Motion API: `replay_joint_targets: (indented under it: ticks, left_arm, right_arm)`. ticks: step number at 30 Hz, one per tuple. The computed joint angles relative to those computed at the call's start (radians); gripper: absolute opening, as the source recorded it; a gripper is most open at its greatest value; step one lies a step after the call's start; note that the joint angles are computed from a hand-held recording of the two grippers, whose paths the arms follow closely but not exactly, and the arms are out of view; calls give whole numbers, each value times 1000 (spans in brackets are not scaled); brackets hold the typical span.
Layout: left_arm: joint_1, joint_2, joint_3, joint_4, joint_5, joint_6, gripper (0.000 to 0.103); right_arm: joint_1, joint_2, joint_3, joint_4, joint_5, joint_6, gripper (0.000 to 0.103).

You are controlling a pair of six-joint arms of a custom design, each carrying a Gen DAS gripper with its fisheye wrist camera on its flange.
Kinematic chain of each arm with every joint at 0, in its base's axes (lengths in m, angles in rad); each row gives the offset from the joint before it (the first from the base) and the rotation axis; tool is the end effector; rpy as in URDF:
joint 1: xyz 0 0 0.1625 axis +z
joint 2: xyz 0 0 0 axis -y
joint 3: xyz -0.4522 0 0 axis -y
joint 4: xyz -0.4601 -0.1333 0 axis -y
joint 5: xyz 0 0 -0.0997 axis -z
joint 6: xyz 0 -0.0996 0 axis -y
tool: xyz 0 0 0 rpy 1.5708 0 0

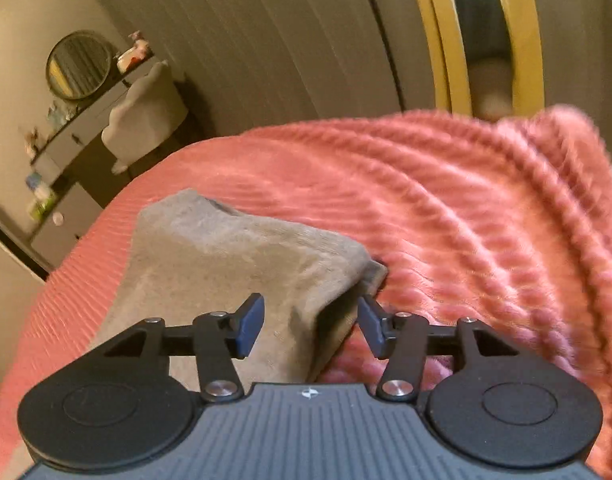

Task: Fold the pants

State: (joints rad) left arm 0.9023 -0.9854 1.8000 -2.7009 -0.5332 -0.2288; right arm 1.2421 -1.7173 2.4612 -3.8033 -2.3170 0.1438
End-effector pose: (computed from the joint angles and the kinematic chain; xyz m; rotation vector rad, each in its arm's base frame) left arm -0.2471 -0.6663 0.1875 0.2832 2.1786 -0.8554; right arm -0.0520 -0.3559 0.3917 -1.0497 -1.5943 1.5819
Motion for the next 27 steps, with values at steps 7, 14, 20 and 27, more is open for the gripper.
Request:
replay_joint_targets:
  ticks: [7,14,20,27]
  left_arm:
    - [-68,186,-74,-98,-228,198,89]
    - [-89,298,-44,-124,-236,359,84]
    - [-55,330,-55,-268,-343,466,94]
    - [-41,367,-55,-387,-358,541,103]
  right_arm:
    - [164,151,-46,2,190,-267,53]
    - [217,242,-73,243,125,-547,68]
    - [69,12,-74,280,244,-270,82]
    - [-147,-89,-198,343,395,-11,101]
